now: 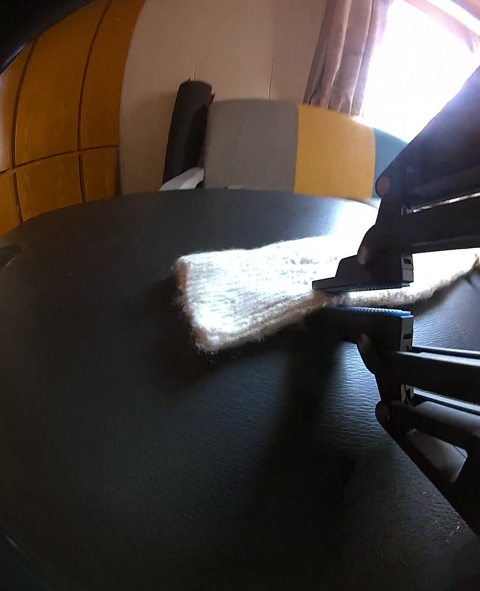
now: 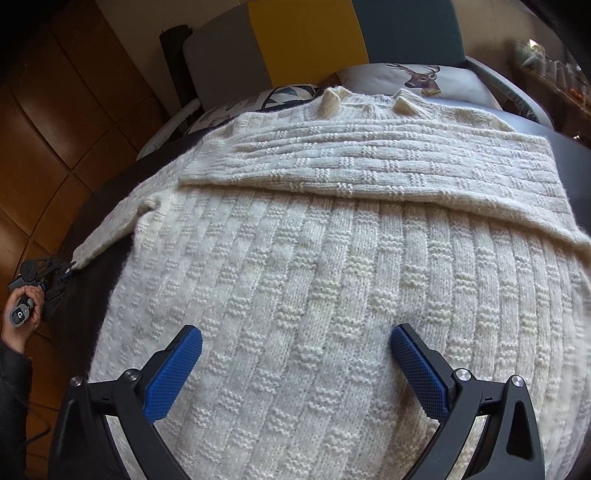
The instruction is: Fold clothes
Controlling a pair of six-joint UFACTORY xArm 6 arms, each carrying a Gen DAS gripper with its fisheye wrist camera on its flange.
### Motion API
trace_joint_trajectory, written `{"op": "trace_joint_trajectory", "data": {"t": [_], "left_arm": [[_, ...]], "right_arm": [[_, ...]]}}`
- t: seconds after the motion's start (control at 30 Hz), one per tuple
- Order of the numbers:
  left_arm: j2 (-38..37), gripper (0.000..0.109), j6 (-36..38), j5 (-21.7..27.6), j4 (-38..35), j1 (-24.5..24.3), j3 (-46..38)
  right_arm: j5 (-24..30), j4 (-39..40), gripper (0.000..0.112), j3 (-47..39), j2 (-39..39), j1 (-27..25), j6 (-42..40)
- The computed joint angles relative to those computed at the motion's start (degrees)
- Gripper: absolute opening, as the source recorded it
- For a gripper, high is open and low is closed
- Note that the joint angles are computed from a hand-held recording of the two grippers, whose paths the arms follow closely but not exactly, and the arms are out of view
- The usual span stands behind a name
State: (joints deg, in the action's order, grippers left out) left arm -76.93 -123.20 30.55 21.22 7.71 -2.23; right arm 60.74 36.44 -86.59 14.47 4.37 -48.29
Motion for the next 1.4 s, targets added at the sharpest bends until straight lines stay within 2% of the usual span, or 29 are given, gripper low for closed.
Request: {"op": "trace_joint_trajectory", "data": {"t": [0.1, 0.27, 0.47, 0.6, 0.67, 0.8, 0.93, 0.97, 1.03, 1.2, 1.3, 1.37, 1.4], "left_arm": [[10.3, 0.005, 6.3, -0.4, 2.3, 0.7, -8.4], [28.7, 0.005, 8.2, -9.0, 11.5, -2.7, -23.9], [48.1, 0.005, 13.5, -16.5, 12.1, -9.2, -39.7], [61.7, 0.005, 22.0, -18.8, 5.6, -14.3, -50.5], [71.5, 0.005, 28.8, -17.3, -0.1, -16.8, -60.4], [82.0, 0.005, 46.7, -12.7, -14.3, -20.6, -70.2], [86.0, 0.005, 53.4, -5.3, -16.7, -26.1, -74.6], [85.7, 0.007, 54.5, -5.7, -18.1, -26.6, -73.9], [85.4, 0.017, 56.5, -8.0, -21.3, -27.0, -72.2], [78.7, 0.017, 50.5, -18.1, -21.1, -26.8, -62.4], [74.5, 0.017, 46.2, -24.0, -20.8, -26.0, -55.4], [72.2, 0.017, 43.9, -27.3, -20.5, -25.3, -51.5], [70.6, 0.017, 40.5, -28.3, -17.5, -24.8, -49.2]], "right_arm": [[2.9, 0.4, 0.103, -3.0, 1.9, -0.7, 2.8], [8.6, 4.7, 0.103, -8.5, 5.0, -3.2, 7.2], [7.6, 6.9, 0.103, -9.7, 5.0, -4.2, 6.7], [7.7, 6.9, 0.103, -10.5, 5.7, -4.1, 6.8], [7.8, 7.1, 0.103, -10.8, 6.0, -4.1, 6.7], [8.0, 7.1, 0.103, -11.5, 6.6, -4.0, 6.1], [6.6, 6.6, 0.103, -11.8, 6.6, -3.6, 6.1], [7.1, 6.7, 0.103, -12.9, 7.1, -3.6, 6.6], [8.8, 7.4, 0.100, -15.6, 8.5, -3.5, 7.7], [17.6, 16.2, 0.083, -28.8, 17.6, -2.7, 14.9], [19.6, 19.7, 0.071, -37.6, 24.9, -1.0, 23.8], [18.6, 20.1, 0.064, -41.5, 28.8, 0.3, 29.3], [18.1, 20.8, 0.053, -41.8, 29.6, 0.7, 30.9]]}}
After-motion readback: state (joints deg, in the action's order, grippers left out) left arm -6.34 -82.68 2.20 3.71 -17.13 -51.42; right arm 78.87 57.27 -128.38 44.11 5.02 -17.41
